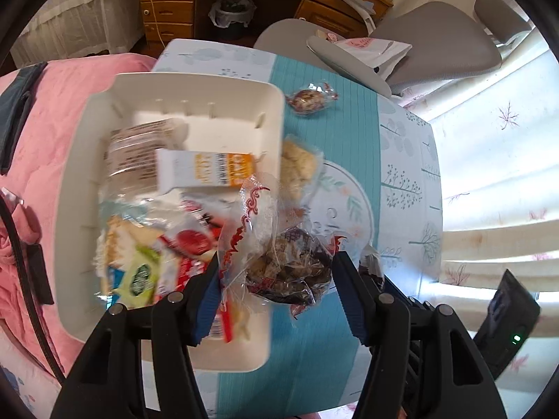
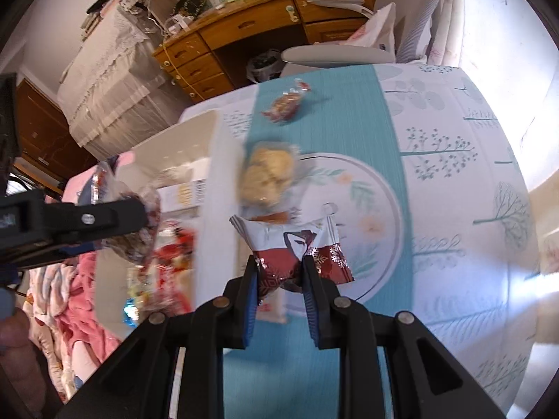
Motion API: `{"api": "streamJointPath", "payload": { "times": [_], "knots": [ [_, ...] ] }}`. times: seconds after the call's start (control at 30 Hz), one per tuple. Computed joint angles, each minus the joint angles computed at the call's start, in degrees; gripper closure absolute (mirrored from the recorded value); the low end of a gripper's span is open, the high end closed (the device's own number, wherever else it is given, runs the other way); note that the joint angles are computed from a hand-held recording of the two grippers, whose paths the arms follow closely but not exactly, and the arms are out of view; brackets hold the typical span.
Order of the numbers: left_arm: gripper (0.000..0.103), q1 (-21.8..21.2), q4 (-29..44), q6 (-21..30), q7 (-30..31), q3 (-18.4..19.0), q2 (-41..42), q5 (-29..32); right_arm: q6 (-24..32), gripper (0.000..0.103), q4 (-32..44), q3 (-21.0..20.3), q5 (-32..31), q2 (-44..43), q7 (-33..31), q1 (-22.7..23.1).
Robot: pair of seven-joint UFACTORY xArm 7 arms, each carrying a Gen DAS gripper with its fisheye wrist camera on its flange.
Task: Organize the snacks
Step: 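Carry the nut cookie bag with the left gripper while the right gripper carries the red-and-white snack over the tray, then open both grippers to release the two snacks into the tray, then move the right gripper to the second clear nut cookie bag while the left gripper approaches the crumbly cake bag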
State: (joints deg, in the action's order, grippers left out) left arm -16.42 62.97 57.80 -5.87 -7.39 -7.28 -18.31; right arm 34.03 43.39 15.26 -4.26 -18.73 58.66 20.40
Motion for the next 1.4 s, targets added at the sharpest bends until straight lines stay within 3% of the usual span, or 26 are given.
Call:
{"api": "streamJointPath", "payload": {
  "times": [0.33, 0.67, 0.77, 0.83, 0.9, 1.0, 1.1, 1.23, 1.4],
  "knots": [
    [0.043, 3.2, -8.3, -0.8, 5.1, 3.6, -7.6, -1.2, -2.0, 0.079, 7.3, 4.6, -5.2, 5.4, 6.0, 3.1],
    [0.041, 6.8, -14.9, -3.1, 6.5, 6.4, -11.4, -1.5, -4.7, 0.079, 12.3, 3.8, -6.2, 12.6, 6.9, 7.8],
    [0.039, 7.9, -15.6, -3.1, 5.6, 6.6, -11.2, -0.7, -5.3, 0.076, 12.9, 3.0, -4.9, 14.0, 6.1, 9.1],
    [0.027, 8.6, -15.5, -2.9, 4.8, 6.7, -10.6, -0.1, -5.3, 0.075, 13.1, 2.4, -3.0, 14.6, 5.4, 9.7],
    [0.025, 8.9, -15.6, -3.6, 4.7, 6.9, -10.8, -0.2, -5.6, 0.066, 13.0, 1.8, -0.3, 14.8, 3.6, 10.1],
    [0.019, 9.0, -15.3, -4.3, 4.3, 6.5, -11.0, 0.0, -4.8, 0.064, 13.0, 1.4, 0.2, 14.2, 3.2, 10.1],
    [0.019, 8.7, -14.5, -4.6, 3.5, 6.1, -11.1, 0.3, -3.0, 0.064, 13.0, 0.9, 2.1, 12.8, 1.8, 9.8],
    [0.019, 7.6, -13.4, -4.9, 3.5, 5.5, -12.1, 0.3, 0.7, 0.055, 12.7, -0.1, 5.7, 9.2, -0.7, 9.0],
    [0.019, 5.9, -13.6, -7.3, 0.6, 2.9, -15.5, 2.3, 4.6, 0.053, 11.7, -1.9, 10.5, 4.2, -4.8, 7.4]
  ]
}}
